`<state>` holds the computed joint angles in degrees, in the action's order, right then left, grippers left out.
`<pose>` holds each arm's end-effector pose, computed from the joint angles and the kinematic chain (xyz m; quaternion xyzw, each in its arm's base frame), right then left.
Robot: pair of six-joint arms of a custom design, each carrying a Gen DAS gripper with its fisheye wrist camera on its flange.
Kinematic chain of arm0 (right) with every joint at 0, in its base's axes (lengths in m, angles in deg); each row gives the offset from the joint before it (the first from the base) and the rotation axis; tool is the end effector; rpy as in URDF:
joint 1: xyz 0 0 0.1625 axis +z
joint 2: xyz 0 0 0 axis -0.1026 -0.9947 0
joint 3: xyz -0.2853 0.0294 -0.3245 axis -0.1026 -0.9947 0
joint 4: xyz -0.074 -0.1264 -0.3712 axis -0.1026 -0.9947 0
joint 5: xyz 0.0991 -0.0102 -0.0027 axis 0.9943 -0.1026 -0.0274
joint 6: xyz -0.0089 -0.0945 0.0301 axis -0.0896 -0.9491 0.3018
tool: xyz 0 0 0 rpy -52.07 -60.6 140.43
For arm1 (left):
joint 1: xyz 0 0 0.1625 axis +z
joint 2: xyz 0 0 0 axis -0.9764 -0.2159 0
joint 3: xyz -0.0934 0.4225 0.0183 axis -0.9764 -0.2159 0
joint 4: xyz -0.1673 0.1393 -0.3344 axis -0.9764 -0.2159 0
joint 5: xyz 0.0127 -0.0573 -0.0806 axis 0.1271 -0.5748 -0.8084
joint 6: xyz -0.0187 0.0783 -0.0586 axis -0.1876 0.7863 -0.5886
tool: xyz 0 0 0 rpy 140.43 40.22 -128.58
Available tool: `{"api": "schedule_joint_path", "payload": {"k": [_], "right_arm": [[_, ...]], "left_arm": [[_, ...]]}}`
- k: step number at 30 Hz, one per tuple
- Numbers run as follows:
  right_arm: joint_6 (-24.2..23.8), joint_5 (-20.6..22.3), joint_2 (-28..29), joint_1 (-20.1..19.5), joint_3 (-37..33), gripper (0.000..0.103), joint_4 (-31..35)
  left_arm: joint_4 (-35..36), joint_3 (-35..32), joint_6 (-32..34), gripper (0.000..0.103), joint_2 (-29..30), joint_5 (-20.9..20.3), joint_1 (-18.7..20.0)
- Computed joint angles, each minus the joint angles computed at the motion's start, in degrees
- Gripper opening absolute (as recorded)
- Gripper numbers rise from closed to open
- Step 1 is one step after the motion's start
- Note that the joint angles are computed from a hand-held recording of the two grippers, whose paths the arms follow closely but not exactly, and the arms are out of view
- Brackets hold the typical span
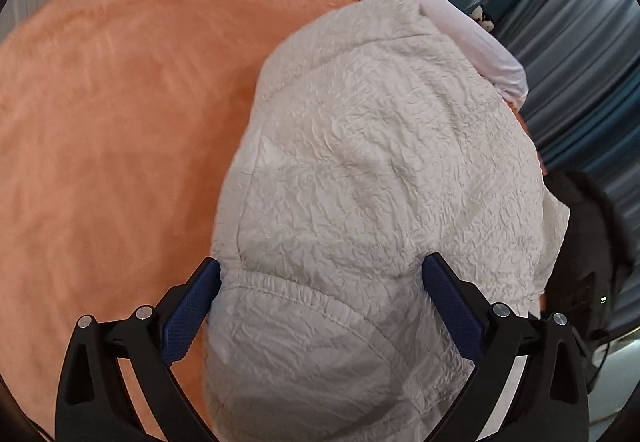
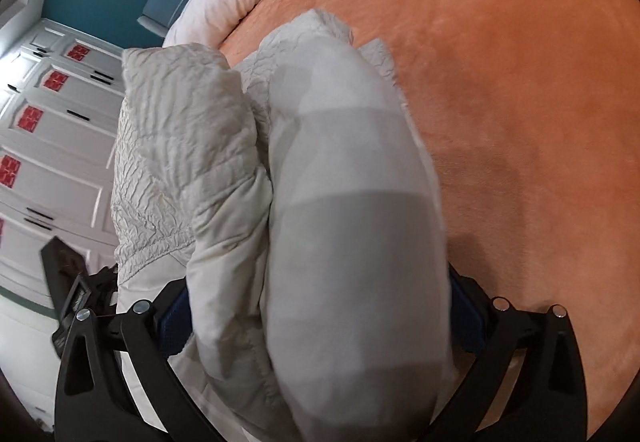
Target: Fold large clothes
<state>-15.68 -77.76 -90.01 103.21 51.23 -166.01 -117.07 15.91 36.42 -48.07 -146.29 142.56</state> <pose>0.2170 -0.7158 0.1534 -0.0327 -0.9721 0.2320 0.0106 -0.1357 -0.7352 0.2676 0.0073 0.9411 -0.2795 0.1900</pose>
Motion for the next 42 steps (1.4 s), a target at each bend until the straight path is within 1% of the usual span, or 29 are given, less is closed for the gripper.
{"api": "schedule_joint_path", "payload": {"k": [2, 3, 4, 5, 6, 7, 8, 9, 12, 16, 19, 22, 25, 27, 28, 29, 30, 31, 32, 33, 34, 35, 36, 37, 38, 39, 40, 41, 42], "right_arm": [[-0.6, 0.7, 0.4, 0.1, -0.8, 0.097, 1.0], [-0.9, 1.6, 0.4, 0.0, -1.0, 0.088, 1.6], [-0.7, 2.6, 0.4, 0.0, -1.1, 0.083, 1.8], [-1.0, 3.0, 0.1, 0.3, -0.6, 0.07, 0.9], [-1.9, 2.5, -0.4, 0.9, -0.2, 0.056, 0.1], [-2.5, 1.8, -0.9, 1.7, 0.5, 0.051, -1.0], [-2.6, 1.2, -1.4, 2.4, 1.2, 0.042, -2.0], [-2.6, 0.8, -1.6, 2.9, 1.5, 0.037, -2.7], [-3.4, -1.5, -1.6, 6.1, 2.6, 0.033, -6.4], [-5.4, -3.1, -0.3, 10.3, 1.9, 0.033, -12.5], [-7.7, -3.4, 2.7, 14.3, -2.5, 0.033, -16.3], [-9.4, -2.6, 6.7, 16.2, -9.0, 0.035, -16.3], [-9.0, -1.6, 13.9, 16.9, -20.8, 0.038, -11.1], [-8.9, -3.4, 18.6, 17.1, -27.7, 0.047, -7.9], [-9.0, -4.3, 21.1, 16.9, -31.4, 0.049, -5.4], [-8.5, -5.5, 24.1, 16.3, -36.1, 0.053, -0.9], [-7.0, -6.5, 27.0, 15.6, -40.8, 0.054, 3.8], [-4.9, -7.6, 29.0, 15.0, -44.5, 0.054, 8.7], [-2.5, -9.2, 30.3, 14.2, -45.7, 0.052, 11.5], [-0.9, -10.8, 30.1, 13.9, -44.5, 0.052, 12.0], [-0.9, -10.9, 28.9, 13.8, -41.8, 0.052, 10.0], [-2.1, -10.4, 26.4, 13.8, -36.6, 0.052, 5.6], [-3.6, -11.8, 24.8, 14.3, -33.2, 0.052, 2.2], [-4.9, -13.9, 23.5, 14.9, -30.9, 0.052, 0.3], [-7.3, -16.8, 22.9, 16.0, -29.8, 0.049, -1.5], [-9.6, -17.8, 23.0, 16.8, -30.7, 0.035, -1.5], [-12.4, -18.6, 23.5, 17.9, -32.4, 0.028, -0.3], [-14.1, -18.9, 23.9, 18.5, -33.6, 0.022, 0.7], [-15.9, -19.1, 25.4, 19.2, -37.1, 0.019, 3.0]], "left_arm": [[0.6, -0.7, 0.3, 0.098, 0.2, -2.1, 0.6], [1.4, -1.3, 0.6, 0.098, 0.2, -3.1, 0.8], [1.9, -1.6, 0.8, 0.095, 0.1, -4.1, 0.9], [2.2, -1.7, 1.3, 0.09, -0.2, -5.3, 1.0], [2.0, -1.5, 2.4, 0.082, -0.7, -5.8, 0.7], [1.8, -1.0, 4.0, 0.075, -1.3, -5.7, 0.1], [1.5, -0.6, 5.1, 0.072, -1.7, -5.5, -0.3], [1.1, -0.1, 6.0, 0.066, -2.3, -5.3, -0.7], [-0.2, 1.5, 8.7, 0.062, -4.8, -4.3, -2.3], [-3.0, 3.2, 14.3, 0.061, -10.0, -3.6, -4.3], [-5.2, 3.5, 19.2, 0.061, -13.2, -2.8, -5.4], [-6.6, 0.6, 24.8, 0.061, -14.9, -2.2, -5.3], [-7.1, -3.3, 29.0, 0.062, -13.9, -1.3, -3.7], [-5.8, -7.2, 30.3, 0.063, -11.9, -1.9, -0.9], [-4.8, -9.2, 30.5, 0.066, -10.6, -2.0, 0.6], [-3.6, -11.1, 30.5, 0.068, -9.1, -1.4, 2.8], [-2.4, -12.9, 30.3, 0.071, -7.6, 0.0, 4.3], [-1.0, -14.8, 30.2, 0.07, -5.9, 3.2, 5.7], [-1.4, -15.7, 31.1, 0.067, -3.7, 8.7, 6.8], [-3.6, -15.1, 33.4, 0.063, -2.6, 12.9, 7.1], [-5.7, -13.6, 35.9, 0.063, -2.6, 14.6, 7.4], [-9.4, -10.5, 38.7, 0.063, -3.9, 13.9, 7.4], [-12.6, -7.8, 40.0, 0.065, -5.4, 13.1, 7.1], [-13.3, -6.2, 40.0, 0.065, -6.8, 12.3, 7.0], [-13.1, -4.7, 39.0, 0.065, -8.2, 11.9, 6.5], [-13.8, -3.1, 37.8, 0.065, -9.5, 12.8, 5.8], [-14.6, -3.3, 37.5, 0.065, -9.2, 13.3, 5.4], [-16.6, -1.2, 36.8, 0.065, -10.4, 14.0, 4.5], [-16.8, -0.7, 35.5, 0.066, -10.5, 14.6, 3.7]]}}
